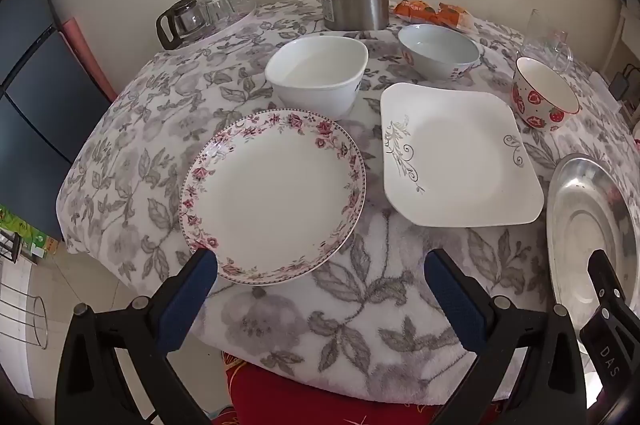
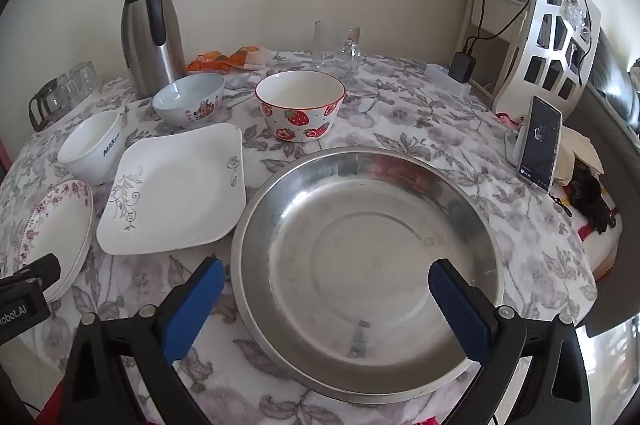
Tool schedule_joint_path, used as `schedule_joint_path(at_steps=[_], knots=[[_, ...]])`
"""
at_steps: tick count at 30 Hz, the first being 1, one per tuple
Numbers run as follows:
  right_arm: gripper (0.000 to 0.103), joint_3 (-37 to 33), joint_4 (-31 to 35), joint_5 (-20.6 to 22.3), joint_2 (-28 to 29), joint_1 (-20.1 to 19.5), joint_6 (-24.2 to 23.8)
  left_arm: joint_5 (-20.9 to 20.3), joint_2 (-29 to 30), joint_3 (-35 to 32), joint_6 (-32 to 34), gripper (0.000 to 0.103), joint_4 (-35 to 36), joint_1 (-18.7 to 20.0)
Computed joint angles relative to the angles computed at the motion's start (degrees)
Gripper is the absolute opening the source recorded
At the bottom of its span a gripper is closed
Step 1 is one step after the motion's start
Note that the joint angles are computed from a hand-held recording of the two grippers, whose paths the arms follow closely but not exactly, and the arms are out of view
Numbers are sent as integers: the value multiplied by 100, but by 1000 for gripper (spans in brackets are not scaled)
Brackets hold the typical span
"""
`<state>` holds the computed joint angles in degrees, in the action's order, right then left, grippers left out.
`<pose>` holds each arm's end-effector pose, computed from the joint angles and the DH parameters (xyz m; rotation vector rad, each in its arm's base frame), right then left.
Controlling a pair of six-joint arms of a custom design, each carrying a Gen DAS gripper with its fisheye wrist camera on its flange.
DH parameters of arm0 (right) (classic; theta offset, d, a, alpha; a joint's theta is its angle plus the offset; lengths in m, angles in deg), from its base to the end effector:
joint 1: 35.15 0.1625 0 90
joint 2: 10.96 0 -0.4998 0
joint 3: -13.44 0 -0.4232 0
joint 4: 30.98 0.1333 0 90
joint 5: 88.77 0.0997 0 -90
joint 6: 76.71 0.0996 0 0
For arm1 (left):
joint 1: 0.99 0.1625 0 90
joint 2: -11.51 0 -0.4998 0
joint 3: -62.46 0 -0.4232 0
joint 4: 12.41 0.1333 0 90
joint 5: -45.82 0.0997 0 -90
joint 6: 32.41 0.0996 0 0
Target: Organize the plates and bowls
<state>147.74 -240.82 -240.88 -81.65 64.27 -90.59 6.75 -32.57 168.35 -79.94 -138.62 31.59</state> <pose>0.1179 -0.4341 0.3121 -0.2095 -1.9334 0.9450 -0.4105 -0.5123 0.0375 0.4293 2.1839 -0.5295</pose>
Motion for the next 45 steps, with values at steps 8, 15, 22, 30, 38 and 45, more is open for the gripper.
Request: schedule_joint_path(at_steps=[8,15,22,30,38,45], knots=[[103,-1,29,-13,9,11,24,-30,11,-22,-63,103,68,-4],[103,-5,26,-26,14,13,14,-67,-8,7,-68,103,61,-13],[103,-3,41,-21,8,12,24,-76,42,-59,43,103,110,-5],[103,3,46,-21,4,14,28,-108,40,-50,45,103,127,-5],[103,2,84,-34,-3,24,59,-122,18,-20,55,103,137,-16],[103,-15,152,-46,-42,32,68,-126,31,-65,30,103,210,-30]])
